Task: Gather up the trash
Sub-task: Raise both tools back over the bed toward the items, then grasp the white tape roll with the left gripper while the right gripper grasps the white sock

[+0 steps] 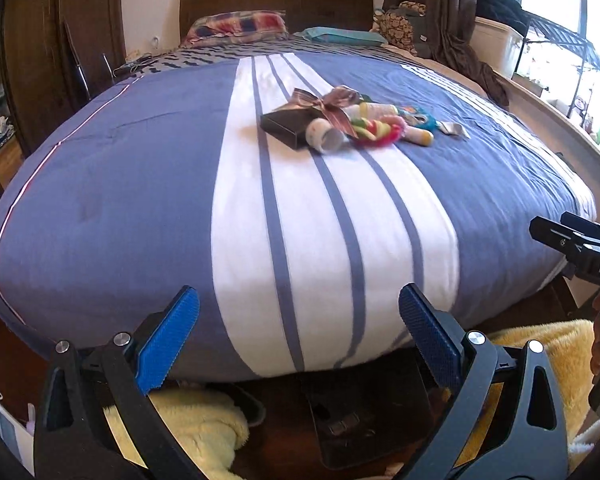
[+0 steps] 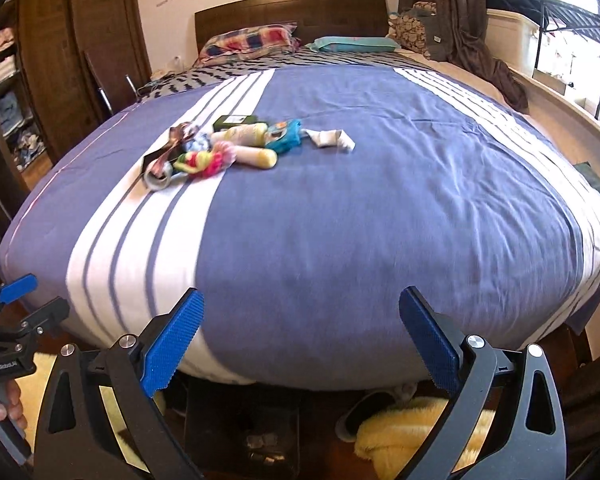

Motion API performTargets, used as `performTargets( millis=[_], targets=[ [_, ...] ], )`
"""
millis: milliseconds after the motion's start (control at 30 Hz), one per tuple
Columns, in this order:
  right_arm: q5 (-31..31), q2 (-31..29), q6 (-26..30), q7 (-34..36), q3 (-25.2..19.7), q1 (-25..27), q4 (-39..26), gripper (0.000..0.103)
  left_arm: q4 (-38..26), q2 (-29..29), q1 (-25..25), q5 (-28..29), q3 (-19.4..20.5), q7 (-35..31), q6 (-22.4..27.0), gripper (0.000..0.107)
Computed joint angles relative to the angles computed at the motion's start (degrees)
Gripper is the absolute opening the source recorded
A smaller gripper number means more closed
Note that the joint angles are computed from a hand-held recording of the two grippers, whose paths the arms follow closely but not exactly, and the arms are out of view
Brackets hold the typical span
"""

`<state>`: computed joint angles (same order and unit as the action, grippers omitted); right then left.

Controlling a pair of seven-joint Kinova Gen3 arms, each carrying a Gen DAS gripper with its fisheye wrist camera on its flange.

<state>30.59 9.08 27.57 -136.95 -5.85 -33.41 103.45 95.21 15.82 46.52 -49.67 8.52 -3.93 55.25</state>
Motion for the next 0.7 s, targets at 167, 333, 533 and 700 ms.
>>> performTargets(
  millis=[167,333,533,700],
  targets=[
    [-1.51,3.69,0.78,2.48,1.09,1.15,-4.15,0.098,-2.09,1.56,-2.36,1.11,-1.05,-3.25,-1.82,0.095],
    [-3.09,7.31,2.2,4.65,3.11,1.56,-8.51,0.098,-3.98,3.55,-4.56,2.63,-2.77,-7.49,-6.22,0.094],
    [-5.68,11.02,1.83,7.97,4.87,2.56,-13.72,0.097,-6.19,5.36,-7.19,5.63,-5.33,-12.09,-12.52,0.076],
    [-9.12,14.08,1.91,12.16,4.67,4.37,-18.13,0.078,-9.24,7.54,-9.39,10.56,-6.6,-18.13,-15.87,0.054]
  ],
)
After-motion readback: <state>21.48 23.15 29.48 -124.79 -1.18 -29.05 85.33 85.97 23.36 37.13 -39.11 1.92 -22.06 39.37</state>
